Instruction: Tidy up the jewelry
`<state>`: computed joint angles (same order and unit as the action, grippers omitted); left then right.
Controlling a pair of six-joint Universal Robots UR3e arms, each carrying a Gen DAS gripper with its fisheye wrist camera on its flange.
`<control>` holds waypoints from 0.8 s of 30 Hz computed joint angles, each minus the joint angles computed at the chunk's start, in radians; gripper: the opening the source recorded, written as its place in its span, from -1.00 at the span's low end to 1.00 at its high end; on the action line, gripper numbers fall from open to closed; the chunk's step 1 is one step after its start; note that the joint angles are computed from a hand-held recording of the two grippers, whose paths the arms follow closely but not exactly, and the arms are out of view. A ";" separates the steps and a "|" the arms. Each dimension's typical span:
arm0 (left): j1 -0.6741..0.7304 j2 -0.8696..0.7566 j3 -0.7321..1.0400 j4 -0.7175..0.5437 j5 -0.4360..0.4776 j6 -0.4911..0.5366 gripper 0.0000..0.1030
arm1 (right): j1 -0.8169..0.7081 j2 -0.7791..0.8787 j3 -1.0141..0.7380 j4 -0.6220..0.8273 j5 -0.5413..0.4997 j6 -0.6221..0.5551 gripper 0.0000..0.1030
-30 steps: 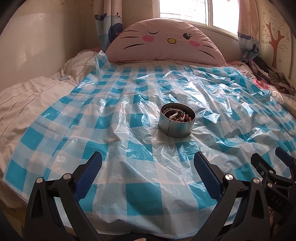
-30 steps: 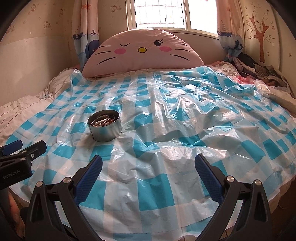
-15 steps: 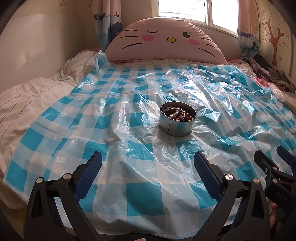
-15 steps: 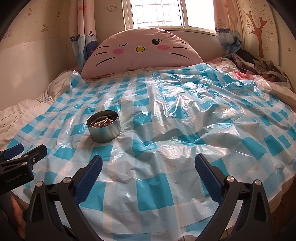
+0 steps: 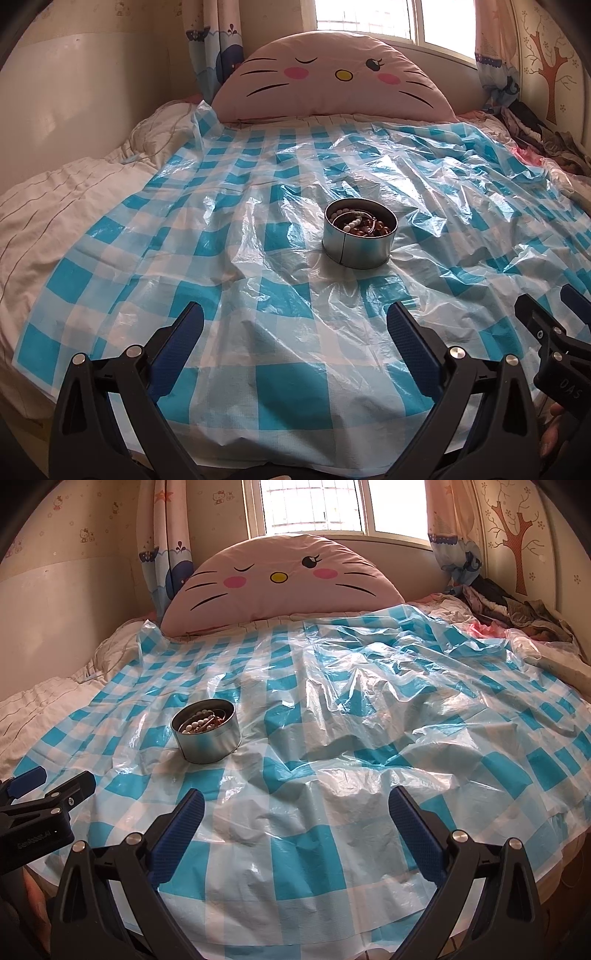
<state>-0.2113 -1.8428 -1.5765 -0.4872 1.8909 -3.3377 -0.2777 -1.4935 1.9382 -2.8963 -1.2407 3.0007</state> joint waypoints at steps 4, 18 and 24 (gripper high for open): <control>0.003 0.007 -0.011 0.010 0.000 -0.004 0.85 | -0.001 0.000 0.000 0.000 0.001 0.000 0.86; 0.002 0.023 0.014 -0.064 -0.025 0.025 0.85 | -0.005 0.001 -0.004 0.005 0.008 0.001 0.86; -0.042 0.006 0.027 -0.069 0.028 0.047 0.85 | -0.006 0.002 -0.003 0.005 0.007 0.001 0.86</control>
